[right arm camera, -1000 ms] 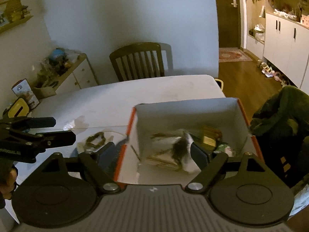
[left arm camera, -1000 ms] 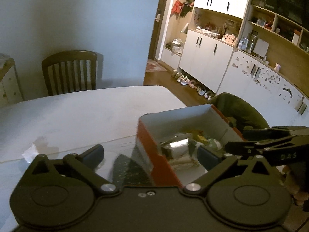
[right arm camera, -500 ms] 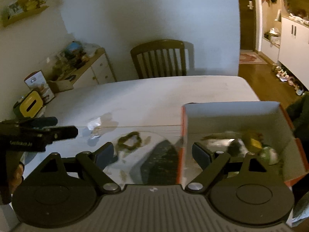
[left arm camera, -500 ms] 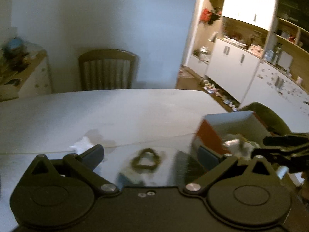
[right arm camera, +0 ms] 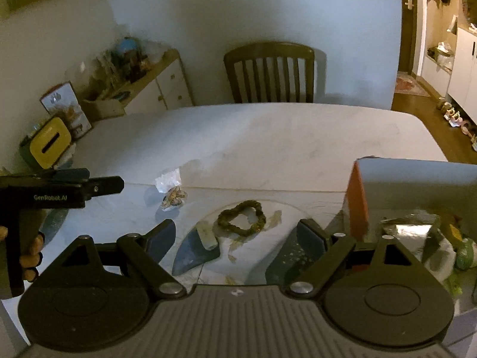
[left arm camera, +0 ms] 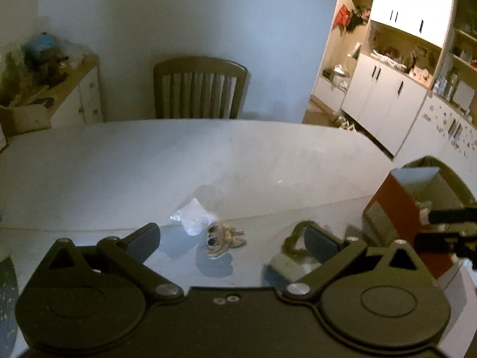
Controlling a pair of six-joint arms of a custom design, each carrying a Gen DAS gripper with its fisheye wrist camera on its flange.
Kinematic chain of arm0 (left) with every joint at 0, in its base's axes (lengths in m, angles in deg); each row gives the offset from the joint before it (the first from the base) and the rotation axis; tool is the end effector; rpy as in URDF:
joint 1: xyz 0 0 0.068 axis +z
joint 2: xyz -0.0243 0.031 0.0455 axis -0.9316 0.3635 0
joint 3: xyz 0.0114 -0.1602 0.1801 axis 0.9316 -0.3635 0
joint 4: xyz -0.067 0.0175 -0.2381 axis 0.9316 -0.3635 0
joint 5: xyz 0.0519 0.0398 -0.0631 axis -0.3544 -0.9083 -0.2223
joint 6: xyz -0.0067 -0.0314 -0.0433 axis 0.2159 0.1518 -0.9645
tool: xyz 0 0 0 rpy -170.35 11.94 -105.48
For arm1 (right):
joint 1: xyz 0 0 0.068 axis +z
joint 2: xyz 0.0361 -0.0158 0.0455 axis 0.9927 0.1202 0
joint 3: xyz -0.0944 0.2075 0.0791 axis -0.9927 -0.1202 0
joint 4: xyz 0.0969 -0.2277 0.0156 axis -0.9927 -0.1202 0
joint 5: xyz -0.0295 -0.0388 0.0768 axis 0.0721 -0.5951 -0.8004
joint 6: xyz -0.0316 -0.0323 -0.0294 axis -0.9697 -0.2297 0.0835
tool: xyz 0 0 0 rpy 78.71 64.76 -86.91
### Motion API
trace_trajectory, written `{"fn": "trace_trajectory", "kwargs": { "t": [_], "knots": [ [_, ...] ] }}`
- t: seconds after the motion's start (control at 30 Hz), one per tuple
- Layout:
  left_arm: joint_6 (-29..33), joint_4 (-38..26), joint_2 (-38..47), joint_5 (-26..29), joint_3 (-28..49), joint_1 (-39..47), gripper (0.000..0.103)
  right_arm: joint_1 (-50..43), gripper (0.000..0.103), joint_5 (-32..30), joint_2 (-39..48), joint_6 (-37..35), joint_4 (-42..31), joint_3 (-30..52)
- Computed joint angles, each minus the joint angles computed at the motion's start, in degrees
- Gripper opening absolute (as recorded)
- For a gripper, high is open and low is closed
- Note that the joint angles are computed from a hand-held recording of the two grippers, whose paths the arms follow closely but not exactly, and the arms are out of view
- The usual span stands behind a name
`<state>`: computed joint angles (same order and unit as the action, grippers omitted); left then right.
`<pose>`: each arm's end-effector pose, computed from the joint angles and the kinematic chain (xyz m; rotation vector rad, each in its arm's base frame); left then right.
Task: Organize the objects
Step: 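Move both grippers back toward the brown rope ring and white plush, then grasp the beige cartoon-face plush with the left gripper while the right gripper grasps the brown rope ring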
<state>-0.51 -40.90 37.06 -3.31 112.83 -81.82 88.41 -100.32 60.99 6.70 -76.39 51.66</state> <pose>0.3134 -0.0764 0.2047 0.1842 2.3137 -0.2747 0.2895 0.0383 0.2376 -0.3611 2.3757 0.3890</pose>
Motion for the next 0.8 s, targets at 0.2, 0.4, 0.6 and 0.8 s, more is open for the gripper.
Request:
{"fn": "trace_trajectory", "kwargs": {
  "t": [0.2,0.4,0.6,0.8],
  "knots": [
    [-1.5,4.1,7.1,1.1,0.4,1.9,0.103,3.9,0.089,5.0,9.7,3.2,3.9,3.8],
    [-1.7,6.9,13.2,1.6,2.5,2.3,0.102,5.8,0.088,8.7,19.7,4.5,6.7,8.1],
    [-0.9,8.5,18.4,0.8,5.1,1.8,0.1,6.5,0.088,11.2,29.1,4.9,6.0,14.7],
    [-0.7,9.6,22.0,0.4,7.0,1.2,0.098,6.8,0.088,13.1,36.3,4.9,5.1,20.6]
  ]
}}
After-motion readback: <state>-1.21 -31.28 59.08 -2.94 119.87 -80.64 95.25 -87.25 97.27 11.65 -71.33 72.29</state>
